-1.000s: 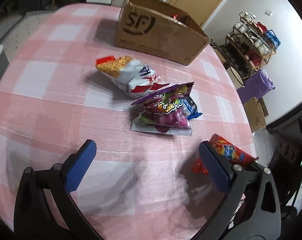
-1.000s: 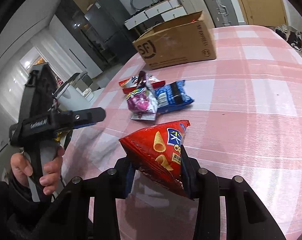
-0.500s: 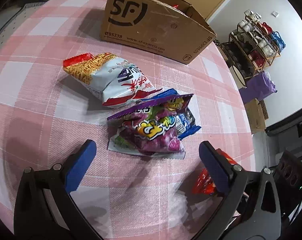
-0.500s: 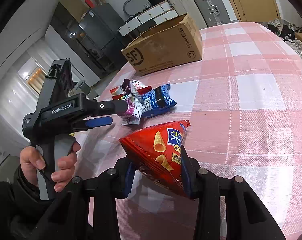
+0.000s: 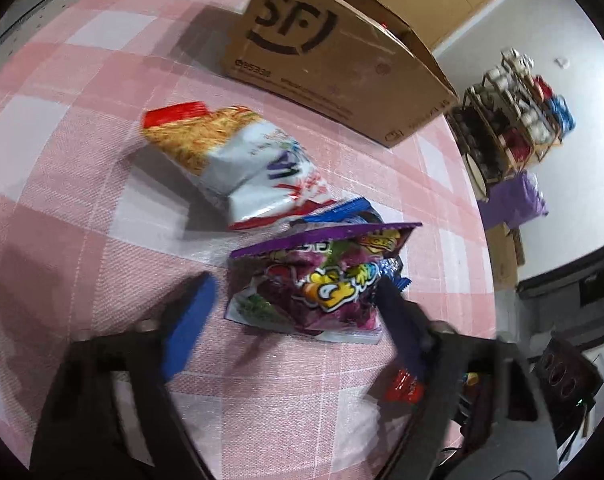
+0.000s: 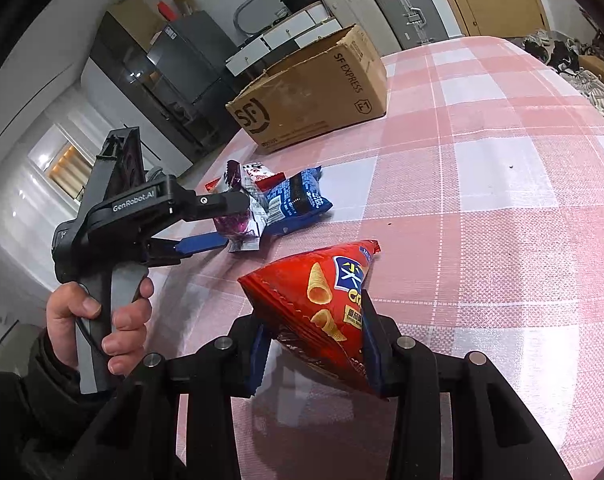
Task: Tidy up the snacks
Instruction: 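Grasp the purple candy bag with the left tool while right lifts the chip bag, then carry the chip bag and candy bag with both tools over the cardboard box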
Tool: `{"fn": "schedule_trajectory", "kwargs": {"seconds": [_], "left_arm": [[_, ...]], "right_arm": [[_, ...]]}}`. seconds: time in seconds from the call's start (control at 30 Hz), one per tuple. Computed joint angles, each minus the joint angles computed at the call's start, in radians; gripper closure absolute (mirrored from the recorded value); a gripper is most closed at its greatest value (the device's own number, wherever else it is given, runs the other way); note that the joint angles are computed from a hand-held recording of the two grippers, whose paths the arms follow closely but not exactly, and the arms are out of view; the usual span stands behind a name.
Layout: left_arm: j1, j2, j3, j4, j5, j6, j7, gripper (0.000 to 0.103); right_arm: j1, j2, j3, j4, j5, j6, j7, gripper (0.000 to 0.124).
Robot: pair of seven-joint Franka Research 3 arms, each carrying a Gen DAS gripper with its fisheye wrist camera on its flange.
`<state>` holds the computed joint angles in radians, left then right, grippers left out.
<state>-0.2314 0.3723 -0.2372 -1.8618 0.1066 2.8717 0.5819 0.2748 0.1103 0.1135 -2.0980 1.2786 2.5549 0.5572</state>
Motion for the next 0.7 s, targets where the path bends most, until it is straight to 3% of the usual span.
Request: {"fn": "schedule_trajectory", "kwargs": {"seconds": [0.1,0.2,0.27,0.57,0.63,0.7], "left_arm": [[0.012,-0.013,-0.011,-0.055,-0.017,0.085,-0.004,0.045],[0.012,-0.013,-0.012,-0.070,-0.002,0.116,0.013,0.050],[0.030,-0.008,-0.037,-0.079,-0.030,0.157,0.067,0.065],[-0.072,-0.016,0.058,-0.040,0.118,0.098,-0.027,0.065],[-0.118,-0.036,0.103,-0.049,0.141,0.103,-0.034,0.065],[-0.148,-0.110,0.138,-0.132,0.263,0.116,-0.145,0.065]], "right_arm": [[0.002,-0.003,0.002,0.001,0.001,0.002,0.000,0.084],[0.007,-0.013,0.004,-0.002,-0.004,0.009,0.004,0.084],[0.011,-0.021,0.004,-0.005,-0.004,0.016,-0.001,0.084],[0.036,-0.062,0.003,-0.029,-0.001,0.040,-0.006,0.084],[0.040,-0.068,0.000,-0.032,-0.005,0.043,-0.002,0.084],[0.044,-0.074,-0.001,-0.034,-0.006,0.047,-0.002,0.084]]}}
